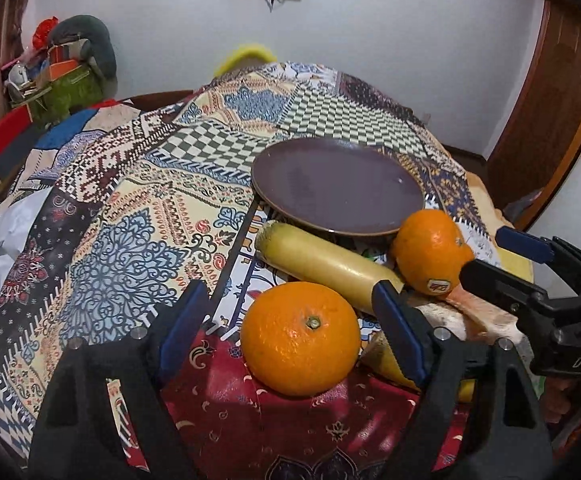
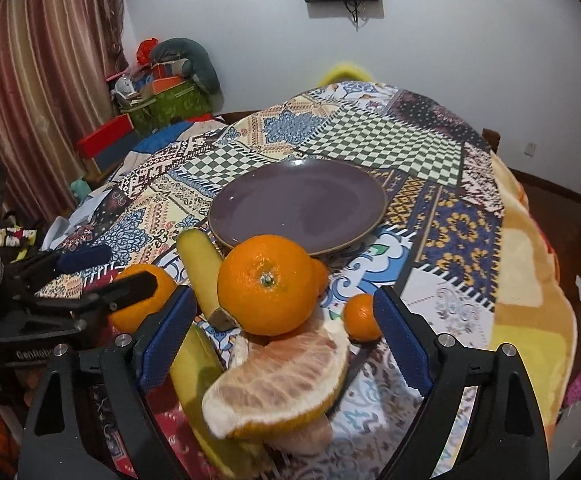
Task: Organize fruits
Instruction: 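Grasp a large orange with the left gripper while the right gripper grasps another orange, then lift both held oranges and carry them over the dark plate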
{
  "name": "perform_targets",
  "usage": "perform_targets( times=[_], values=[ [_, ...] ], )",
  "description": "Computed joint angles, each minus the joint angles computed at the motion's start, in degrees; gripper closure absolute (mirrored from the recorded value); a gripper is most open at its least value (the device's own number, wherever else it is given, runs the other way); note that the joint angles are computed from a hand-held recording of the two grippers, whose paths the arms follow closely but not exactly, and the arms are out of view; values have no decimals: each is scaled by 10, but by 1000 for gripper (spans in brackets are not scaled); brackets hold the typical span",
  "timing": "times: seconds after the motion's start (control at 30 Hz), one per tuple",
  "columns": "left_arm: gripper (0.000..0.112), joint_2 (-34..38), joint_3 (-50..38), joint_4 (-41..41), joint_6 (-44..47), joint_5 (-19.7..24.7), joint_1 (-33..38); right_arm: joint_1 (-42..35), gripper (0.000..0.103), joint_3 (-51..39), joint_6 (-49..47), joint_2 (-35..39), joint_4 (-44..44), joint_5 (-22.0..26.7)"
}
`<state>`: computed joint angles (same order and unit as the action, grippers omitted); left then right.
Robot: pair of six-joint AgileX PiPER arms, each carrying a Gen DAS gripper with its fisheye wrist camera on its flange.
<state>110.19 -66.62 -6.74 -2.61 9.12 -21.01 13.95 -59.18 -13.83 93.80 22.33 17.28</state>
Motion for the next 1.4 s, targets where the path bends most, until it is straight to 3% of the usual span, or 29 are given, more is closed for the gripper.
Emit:
perform_targets(
  times=[0.23, 0.3, 0.43, 0.53, 1.4],
  values=[
    [37, 18, -15, -162, 161, 27, 14, -11, 22, -36, -59, 43, 63, 26],
    [37, 21, -18, -158, 160, 28, 13, -14, 22, -43, -80, 52, 83, 35],
    [41, 31, -24, -132, 136, 29, 9, -21, 34, -50, -126, 63, 128, 52],
    [43, 40, -29, -176, 172, 42, 13, -32, 40, -49, -177, 64, 177, 67],
    [45, -35, -37, -23, 11, 13, -4, -38, 42, -40, -125, -6, 134, 37]
  ],
)
